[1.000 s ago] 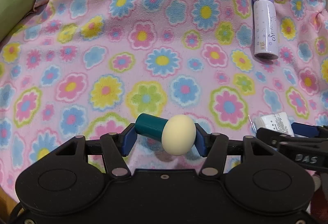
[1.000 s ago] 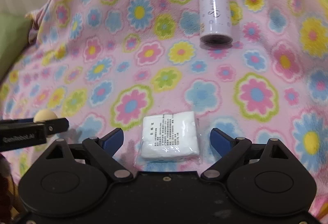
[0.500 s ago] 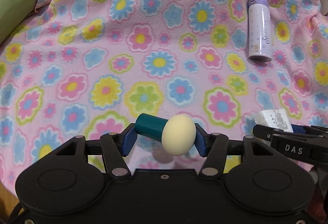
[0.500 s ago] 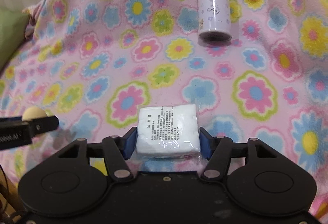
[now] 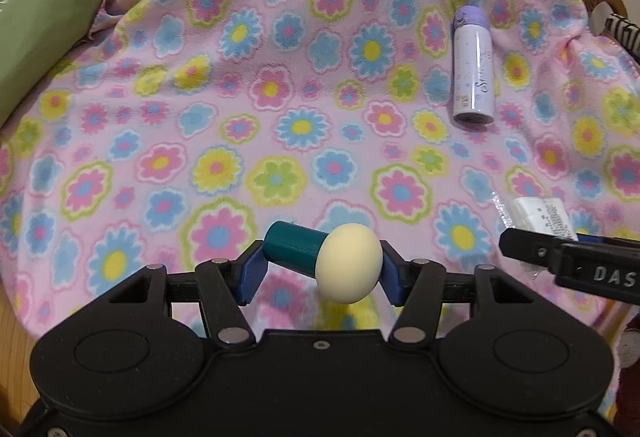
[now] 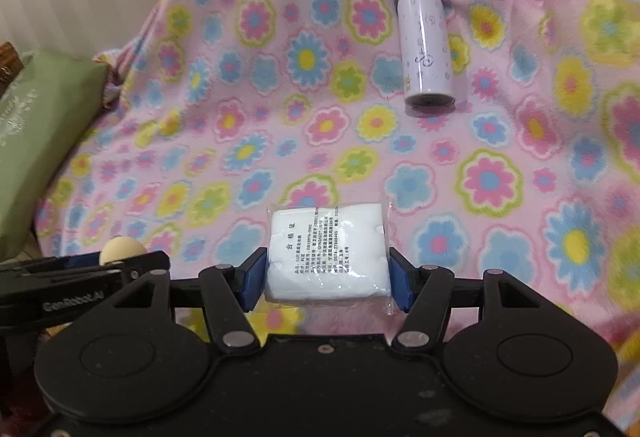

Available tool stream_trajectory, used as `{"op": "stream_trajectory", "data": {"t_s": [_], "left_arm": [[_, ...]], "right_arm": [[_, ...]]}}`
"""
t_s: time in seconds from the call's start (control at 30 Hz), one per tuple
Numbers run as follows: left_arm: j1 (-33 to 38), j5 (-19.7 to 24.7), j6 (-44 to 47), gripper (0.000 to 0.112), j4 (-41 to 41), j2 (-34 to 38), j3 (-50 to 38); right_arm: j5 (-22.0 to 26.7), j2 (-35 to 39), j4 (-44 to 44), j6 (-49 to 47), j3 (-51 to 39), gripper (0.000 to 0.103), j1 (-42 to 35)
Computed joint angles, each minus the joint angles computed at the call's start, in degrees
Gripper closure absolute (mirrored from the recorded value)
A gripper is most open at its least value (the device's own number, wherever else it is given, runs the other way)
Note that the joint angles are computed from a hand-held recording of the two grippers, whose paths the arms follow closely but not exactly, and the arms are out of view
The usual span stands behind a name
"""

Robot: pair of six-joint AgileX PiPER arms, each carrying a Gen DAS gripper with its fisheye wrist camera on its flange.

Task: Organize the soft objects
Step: 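Carry the ball sponge with left tool while right tool carries towel to basket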

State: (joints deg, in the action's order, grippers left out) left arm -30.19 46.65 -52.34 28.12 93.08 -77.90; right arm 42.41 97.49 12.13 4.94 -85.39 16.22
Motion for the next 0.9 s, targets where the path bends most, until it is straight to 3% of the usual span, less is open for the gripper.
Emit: {"op": "stream_trajectory", "data": {"t_s": [0.43, 0.9], "left_arm": [[-10.5, 5.0, -12.7, 0.057, 6.8, -10.2, 8.9], [-22.2, 9.5, -25.8, 0.057, 11.1, -17.7, 16.3]], "right_arm": [[-0.6, -18.9, 5.6, -2.2, 16.5, 0.042, -1.1], [1.0, -31.7, 5.3, -0.3, 26.6, 0.042, 0.5]]}}
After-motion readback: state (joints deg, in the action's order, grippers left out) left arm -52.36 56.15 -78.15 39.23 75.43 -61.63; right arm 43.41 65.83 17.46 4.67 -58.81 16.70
